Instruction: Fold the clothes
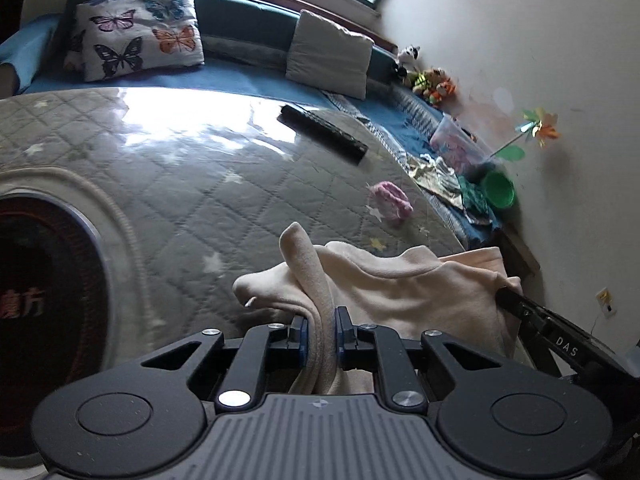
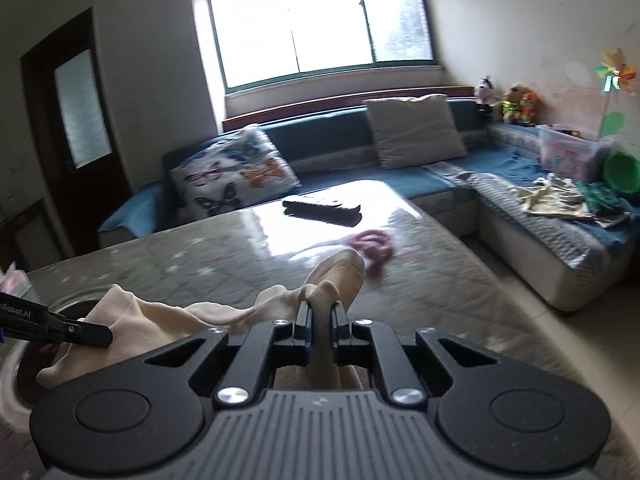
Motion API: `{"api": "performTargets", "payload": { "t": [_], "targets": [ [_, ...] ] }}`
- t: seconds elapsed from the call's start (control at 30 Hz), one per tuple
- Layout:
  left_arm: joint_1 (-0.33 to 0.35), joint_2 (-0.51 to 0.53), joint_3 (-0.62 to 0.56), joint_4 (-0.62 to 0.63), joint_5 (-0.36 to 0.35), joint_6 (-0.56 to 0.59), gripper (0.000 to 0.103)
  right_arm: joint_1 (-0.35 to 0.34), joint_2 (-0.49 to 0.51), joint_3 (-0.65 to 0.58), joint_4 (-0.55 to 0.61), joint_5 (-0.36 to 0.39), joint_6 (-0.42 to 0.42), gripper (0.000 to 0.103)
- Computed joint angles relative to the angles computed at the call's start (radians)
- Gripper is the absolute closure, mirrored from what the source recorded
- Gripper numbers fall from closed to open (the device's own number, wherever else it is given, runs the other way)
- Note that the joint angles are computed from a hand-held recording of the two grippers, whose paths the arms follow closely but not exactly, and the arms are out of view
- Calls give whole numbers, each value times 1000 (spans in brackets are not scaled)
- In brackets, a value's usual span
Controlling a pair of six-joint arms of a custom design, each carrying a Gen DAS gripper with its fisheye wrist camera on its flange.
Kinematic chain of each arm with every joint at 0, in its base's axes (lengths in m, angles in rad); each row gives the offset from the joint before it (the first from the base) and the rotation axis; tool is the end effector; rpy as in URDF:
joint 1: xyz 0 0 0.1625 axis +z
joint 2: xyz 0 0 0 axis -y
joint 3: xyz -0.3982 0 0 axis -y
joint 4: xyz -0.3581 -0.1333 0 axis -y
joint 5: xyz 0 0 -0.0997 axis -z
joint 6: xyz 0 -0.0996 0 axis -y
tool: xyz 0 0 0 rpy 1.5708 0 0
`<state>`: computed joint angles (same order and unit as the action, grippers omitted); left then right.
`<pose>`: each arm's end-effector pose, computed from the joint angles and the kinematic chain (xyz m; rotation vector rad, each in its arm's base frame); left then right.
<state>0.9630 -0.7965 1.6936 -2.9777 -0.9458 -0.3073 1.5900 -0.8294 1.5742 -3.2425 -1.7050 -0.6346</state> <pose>-0.2015 -0.6252 0.1455 0.1747 2.6330 -0.9900 0.1328 -0.6686 0.2339 0.7248 -2.3996 1.1422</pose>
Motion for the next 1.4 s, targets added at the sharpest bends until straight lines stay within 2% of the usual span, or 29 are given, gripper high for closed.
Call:
{"api": "performTargets", "payload": {
  "t": [0.2, 0.23, 0.3, 0.33, 0.4, 0.43, 0.57, 0.63, 0.67, 0.77, 0.8, 0.87, 1.13, 1.4],
  "targets": [
    [7, 51, -48, 61, 49, 11, 86, -22, 32, -42, 10, -50, 11, 94],
    [7, 50, -43, 63, 59, 12, 84, -26, 36, -40, 4, -61, 11, 90],
    [4, 47, -34, 74, 87, 10, 74, -28, 48, -41, -22, -87, -4, 88],
    [-1, 46, -27, 74, 110, 11, 63, -29, 49, -38, -33, -88, -10, 88],
    [-12, 41, -3, 45, 140, 40, 61, -31, 44, -25, -48, -81, -21, 88],
    [-17, 40, 5, 41, 149, 50, 60, -31, 40, -19, -47, -77, -22, 84],
    [-42, 32, 55, 13, 183, 75, 44, -27, 16, 26, -46, -64, -34, 70],
    [-57, 28, 83, -4, 198, 86, 38, -25, -9, 72, -44, -51, -32, 60],
    [-64, 28, 92, -6, 206, 84, 34, -23, -15, 91, -53, -49, -35, 59],
    [-82, 23, 125, -14, 219, 88, 31, -14, -30, 140, -67, -55, -54, 52],
    [-89, 23, 134, -16, 228, 88, 29, -8, -34, 162, -80, -63, -64, 48],
    [-98, 18, 157, -27, 228, 88, 25, 3, -33, 187, -99, -89, -74, 47],
    [-120, 2, 225, -49, 245, 71, 7, 24, -34, 260, -159, -144, -49, 20],
    [-131, -12, 272, -31, 267, 53, 0, 35, -27, 307, -204, -188, -25, 10]
  ]
}}
